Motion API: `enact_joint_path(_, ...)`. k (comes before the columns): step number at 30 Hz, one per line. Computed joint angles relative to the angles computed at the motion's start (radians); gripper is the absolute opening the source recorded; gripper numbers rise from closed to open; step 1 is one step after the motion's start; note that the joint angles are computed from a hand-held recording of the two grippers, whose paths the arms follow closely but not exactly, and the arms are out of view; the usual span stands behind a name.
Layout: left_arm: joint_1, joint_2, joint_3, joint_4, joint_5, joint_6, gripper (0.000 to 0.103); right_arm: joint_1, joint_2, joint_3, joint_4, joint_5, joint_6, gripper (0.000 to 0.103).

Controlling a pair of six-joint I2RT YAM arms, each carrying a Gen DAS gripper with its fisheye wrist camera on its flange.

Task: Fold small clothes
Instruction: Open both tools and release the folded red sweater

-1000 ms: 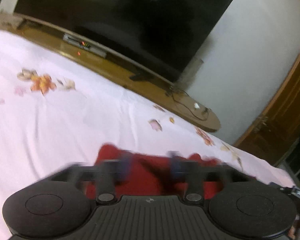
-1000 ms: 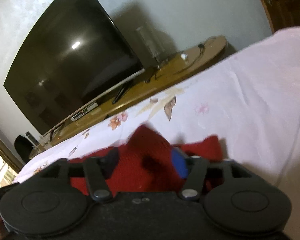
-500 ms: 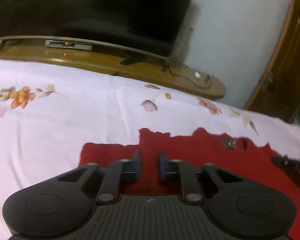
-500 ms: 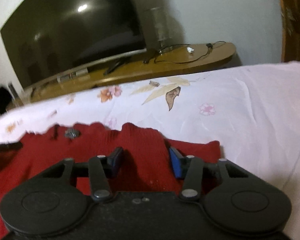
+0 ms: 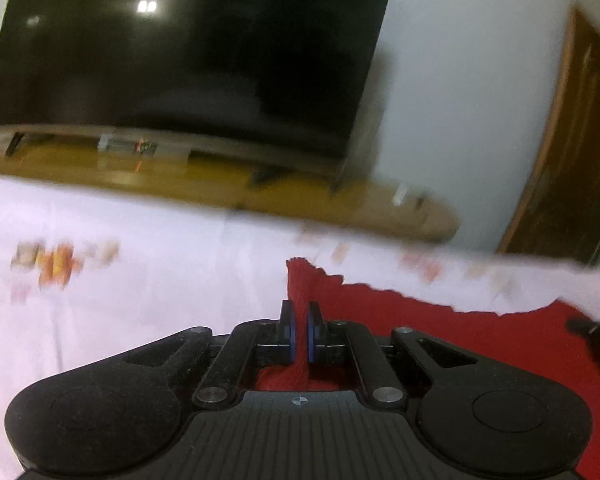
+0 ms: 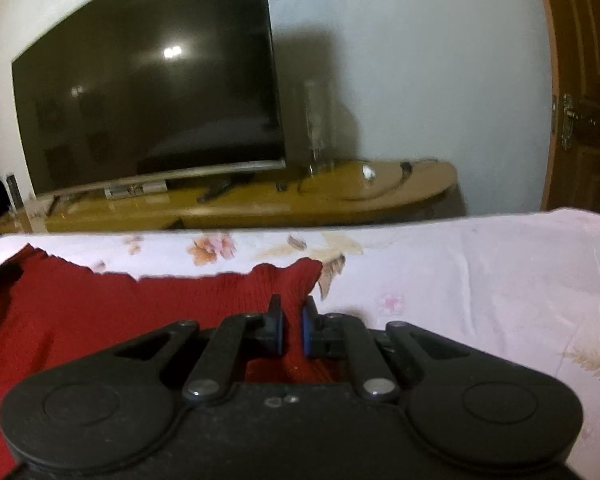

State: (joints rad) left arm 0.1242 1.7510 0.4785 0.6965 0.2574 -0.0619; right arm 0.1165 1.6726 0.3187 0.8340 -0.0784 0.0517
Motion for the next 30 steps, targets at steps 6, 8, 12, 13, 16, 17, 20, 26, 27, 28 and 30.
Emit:
enact_joint_path(6,-0.032,0.038,0.095,-0.152,-0.082,-0.007,0.009,0.010,0.123,0.088,-0.088,0.032,-0.016,0.012)
enact_joint_path(8,-0.043,0.034,0.103,-0.165,-0.102,-0.001,0.009,0.004,0.126,0.089,-0.085,0.030,-0.016,0.014)
enact_joint_path(12,0.006,0.046,0.112,-0.170,-0.008,-0.029,0.021,0.035,0.131,0.102,-0.104,0.088,-0.010,0.025)
enact_joint_path(13,0.029,0.035,0.092,-0.159,0.028,-0.049,0.033,0.042,0.127,0.098,-0.104,0.100,-0.008,0.032)
enact_joint_path(16,0.060,-0.081,-0.057,0.001,-0.053,-0.121,0.083,0.036,0.049,0.019,-0.047,0.119,0.003,0.045)
enact_joint_path(17,0.069,-0.137,-0.107,0.039,-0.051,-0.118,0.083,0.029,0.009,-0.021,-0.012,0.108,-0.004,0.045)
enact_joint_path(20,0.064,-0.281,-0.181,0.013,0.088,-0.106,0.082,0.036,-0.119,-0.089,-0.036,0.027,-0.018,0.047)
enact_joint_path(26,-0.256,-0.280,-0.164,-0.089,0.018,0.068,0.082,0.251,-0.024,-0.008,-0.078,-0.010,-0.018,0.044)
enact_joint_path(27,-0.282,-0.238,-0.156,-0.079,-0.010,0.086,0.082,0.278,0.014,0.014,-0.082,-0.006,-0.022,0.044)
enact_joint_path(28,-0.309,-0.202,-0.152,-0.069,-0.079,0.112,0.082,0.292,0.042,0.030,-0.083,0.002,-0.040,0.044)
enact_joint_path(30,-0.286,-0.118,-0.147,-0.028,-0.188,0.155,0.083,0.305,0.083,0.040,-0.070,0.089,-0.087,0.044)
